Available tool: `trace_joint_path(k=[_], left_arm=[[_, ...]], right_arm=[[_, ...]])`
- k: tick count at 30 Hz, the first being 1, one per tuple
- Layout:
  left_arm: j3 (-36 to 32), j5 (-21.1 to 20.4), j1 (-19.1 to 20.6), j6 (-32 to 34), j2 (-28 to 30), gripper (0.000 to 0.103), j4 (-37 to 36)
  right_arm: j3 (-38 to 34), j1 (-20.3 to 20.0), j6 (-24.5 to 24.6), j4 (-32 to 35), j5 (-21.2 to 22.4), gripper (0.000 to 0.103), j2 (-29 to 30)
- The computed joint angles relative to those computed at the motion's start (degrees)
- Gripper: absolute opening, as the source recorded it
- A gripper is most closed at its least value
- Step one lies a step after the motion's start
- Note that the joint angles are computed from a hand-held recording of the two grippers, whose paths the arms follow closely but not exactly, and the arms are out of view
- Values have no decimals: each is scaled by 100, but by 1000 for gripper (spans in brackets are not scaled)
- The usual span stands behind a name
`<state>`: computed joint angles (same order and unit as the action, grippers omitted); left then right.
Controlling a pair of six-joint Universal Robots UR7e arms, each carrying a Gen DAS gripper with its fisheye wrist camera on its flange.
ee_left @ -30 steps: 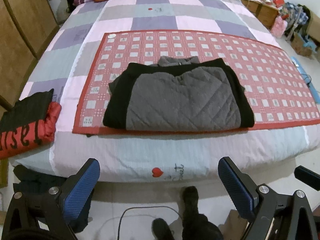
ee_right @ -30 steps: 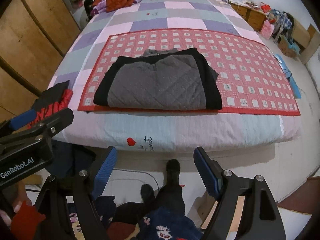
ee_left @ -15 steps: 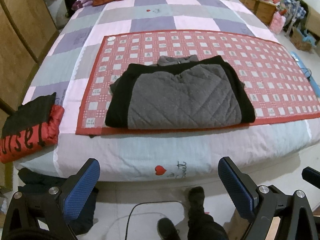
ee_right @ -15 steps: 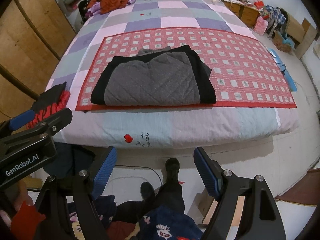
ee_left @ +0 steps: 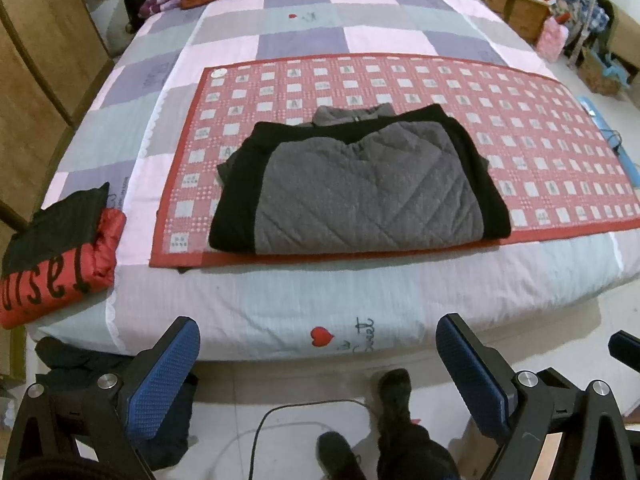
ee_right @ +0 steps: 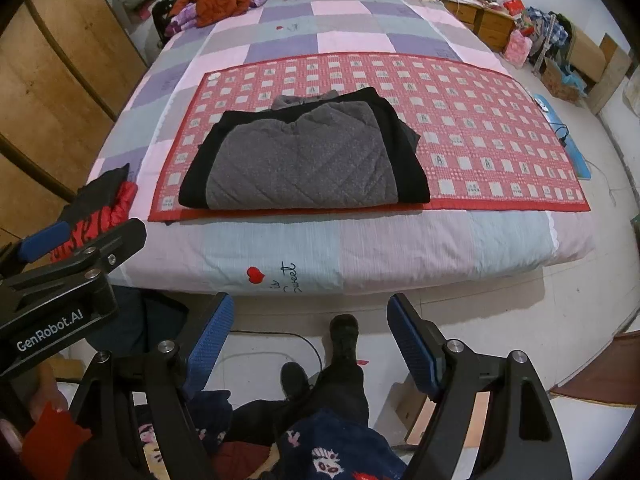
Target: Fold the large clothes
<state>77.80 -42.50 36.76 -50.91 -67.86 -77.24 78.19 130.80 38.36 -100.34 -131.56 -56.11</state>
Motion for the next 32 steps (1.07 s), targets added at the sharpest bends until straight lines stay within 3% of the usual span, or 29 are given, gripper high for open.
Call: trace_joint_path(k=[32], left_arm=[[-41, -6, 27, 9, 31, 98, -2]], right_arm=[[-135, 16, 87, 116, 31, 82, 99]])
